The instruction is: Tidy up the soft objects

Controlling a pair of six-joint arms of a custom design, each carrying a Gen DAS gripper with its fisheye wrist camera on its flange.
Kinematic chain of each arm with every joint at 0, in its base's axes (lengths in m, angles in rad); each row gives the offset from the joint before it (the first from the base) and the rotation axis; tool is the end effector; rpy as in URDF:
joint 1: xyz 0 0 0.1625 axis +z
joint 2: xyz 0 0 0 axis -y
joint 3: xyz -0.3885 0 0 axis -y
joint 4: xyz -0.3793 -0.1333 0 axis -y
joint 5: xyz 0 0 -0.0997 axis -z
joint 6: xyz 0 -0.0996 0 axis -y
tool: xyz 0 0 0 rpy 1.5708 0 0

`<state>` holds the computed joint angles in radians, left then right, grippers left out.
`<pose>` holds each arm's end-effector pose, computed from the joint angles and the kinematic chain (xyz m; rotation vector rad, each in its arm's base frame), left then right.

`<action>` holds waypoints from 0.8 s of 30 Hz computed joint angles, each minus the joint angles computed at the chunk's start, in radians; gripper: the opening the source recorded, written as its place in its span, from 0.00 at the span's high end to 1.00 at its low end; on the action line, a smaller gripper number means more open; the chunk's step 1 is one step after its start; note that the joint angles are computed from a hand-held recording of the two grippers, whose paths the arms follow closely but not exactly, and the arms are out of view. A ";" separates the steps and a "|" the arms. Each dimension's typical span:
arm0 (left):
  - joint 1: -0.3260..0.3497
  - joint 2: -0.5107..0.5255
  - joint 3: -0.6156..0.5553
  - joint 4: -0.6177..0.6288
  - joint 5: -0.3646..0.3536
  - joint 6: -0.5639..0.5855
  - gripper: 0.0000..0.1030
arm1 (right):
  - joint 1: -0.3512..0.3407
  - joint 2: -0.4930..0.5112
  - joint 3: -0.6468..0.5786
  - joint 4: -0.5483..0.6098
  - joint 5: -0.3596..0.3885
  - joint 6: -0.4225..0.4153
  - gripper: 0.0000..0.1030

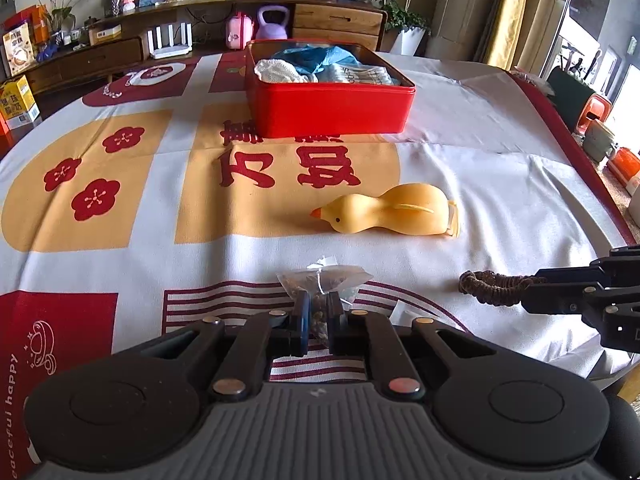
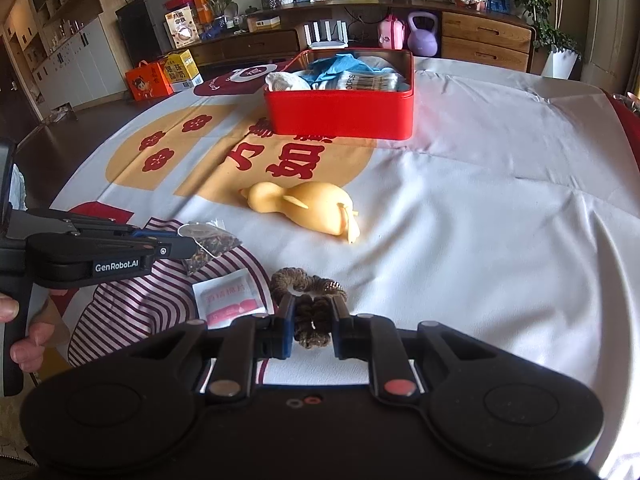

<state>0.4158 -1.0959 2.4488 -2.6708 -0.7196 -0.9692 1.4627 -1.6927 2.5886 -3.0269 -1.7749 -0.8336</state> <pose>-0.2267 -0.3277 0.0492 0.3601 2.3755 -0.8011 0.0773 -0.3363 0.2223 0.8691 -2.5103 0.5574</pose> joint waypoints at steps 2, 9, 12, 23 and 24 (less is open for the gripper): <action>0.005 0.003 -0.004 0.005 -0.007 -0.006 0.92 | -0.003 0.000 0.001 0.004 0.000 0.000 0.83; 0.025 0.009 0.001 -0.072 -0.047 0.044 0.92 | -0.010 0.007 0.002 0.006 0.005 -0.001 0.83; 0.040 0.020 -0.004 -0.110 -0.071 0.077 0.91 | -0.012 0.013 0.000 0.004 0.005 0.001 0.83; 0.053 0.041 -0.017 -0.137 -0.052 0.091 0.91 | -0.017 0.020 -0.001 0.003 0.008 0.003 0.83; 0.049 0.042 -0.016 -0.133 -0.047 0.090 0.92 | -0.017 0.019 0.000 -0.001 0.009 0.004 0.83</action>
